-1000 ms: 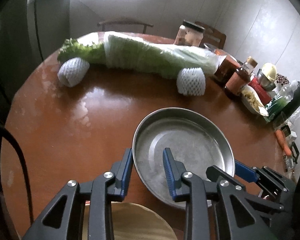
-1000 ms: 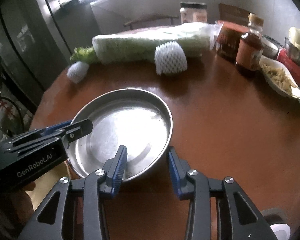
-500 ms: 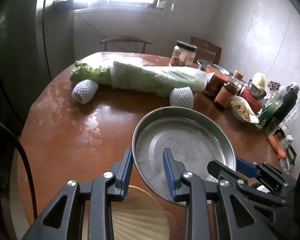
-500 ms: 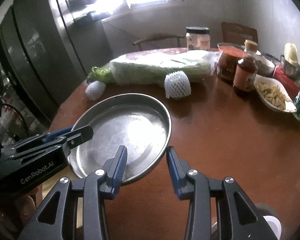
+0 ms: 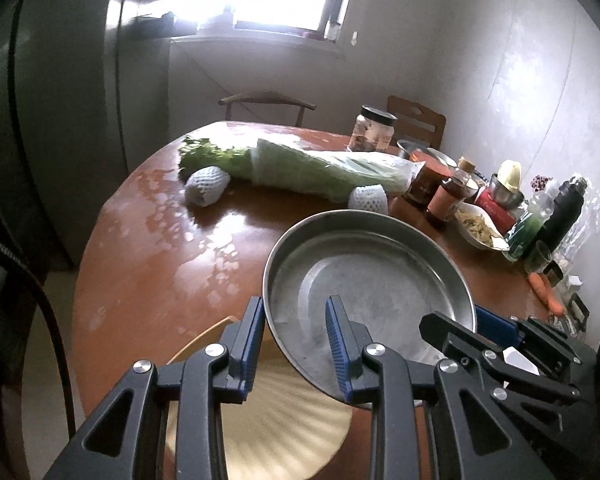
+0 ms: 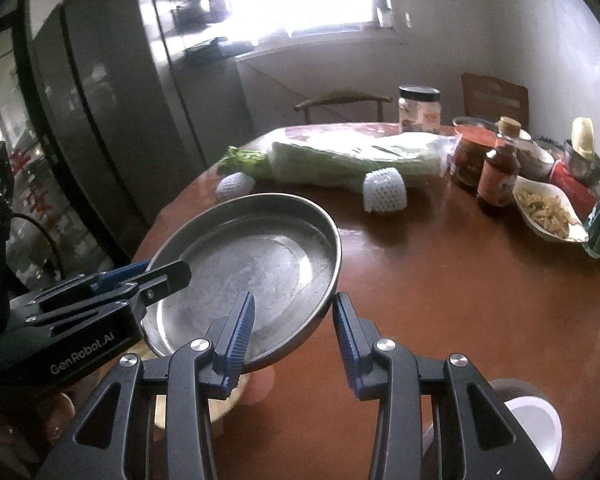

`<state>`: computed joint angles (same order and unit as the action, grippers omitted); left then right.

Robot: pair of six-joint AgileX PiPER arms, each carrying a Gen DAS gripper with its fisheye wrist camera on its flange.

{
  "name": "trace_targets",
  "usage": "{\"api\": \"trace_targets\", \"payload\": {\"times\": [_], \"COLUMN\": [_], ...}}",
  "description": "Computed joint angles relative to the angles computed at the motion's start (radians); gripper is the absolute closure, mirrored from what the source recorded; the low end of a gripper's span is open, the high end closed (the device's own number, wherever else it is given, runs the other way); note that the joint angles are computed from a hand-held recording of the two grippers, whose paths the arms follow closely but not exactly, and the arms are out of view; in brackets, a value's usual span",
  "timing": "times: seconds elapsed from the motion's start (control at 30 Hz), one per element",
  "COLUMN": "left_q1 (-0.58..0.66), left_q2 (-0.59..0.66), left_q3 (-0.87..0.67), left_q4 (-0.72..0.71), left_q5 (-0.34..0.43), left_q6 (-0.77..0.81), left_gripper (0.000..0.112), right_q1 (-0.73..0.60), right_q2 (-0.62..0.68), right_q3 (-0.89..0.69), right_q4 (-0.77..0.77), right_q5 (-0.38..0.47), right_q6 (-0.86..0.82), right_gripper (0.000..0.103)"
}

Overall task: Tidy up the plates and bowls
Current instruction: 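Lift the steel pan with the left gripper toward the yellow shell plate, then lower the steel pan onto the yellow shell plate with the left gripper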

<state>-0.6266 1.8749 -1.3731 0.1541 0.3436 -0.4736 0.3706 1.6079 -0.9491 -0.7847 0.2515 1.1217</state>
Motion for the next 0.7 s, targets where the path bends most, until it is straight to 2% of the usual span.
{"api": "trace_targets", "payload": {"times": [0.3, 0.4, 0.7], "left_q1": [0.034, 0.039, 0.031], "left_q2": [-0.107, -0.132, -0.162], "left_q3": [0.197, 0.252, 0.355], "left_q4": [0.071, 0.173, 0.331], "left_q5": [-0.067, -0.081, -0.113], "left_q6": [-0.088, -0.194, -0.372], "left_gripper": [0.081, 0.081, 0.081], "right_q1": [0.127, 0.160, 0.220], "right_q2": [0.005, 0.019, 0.043], "right_q3": [0.009, 0.012, 0.050], "right_q4": [-0.129, -0.145, -0.190], "right_q5": [0.048, 0.047, 0.040], "right_q6": [0.149, 0.178, 0.235], "right_gripper": [0.061, 0.061, 0.061]}}
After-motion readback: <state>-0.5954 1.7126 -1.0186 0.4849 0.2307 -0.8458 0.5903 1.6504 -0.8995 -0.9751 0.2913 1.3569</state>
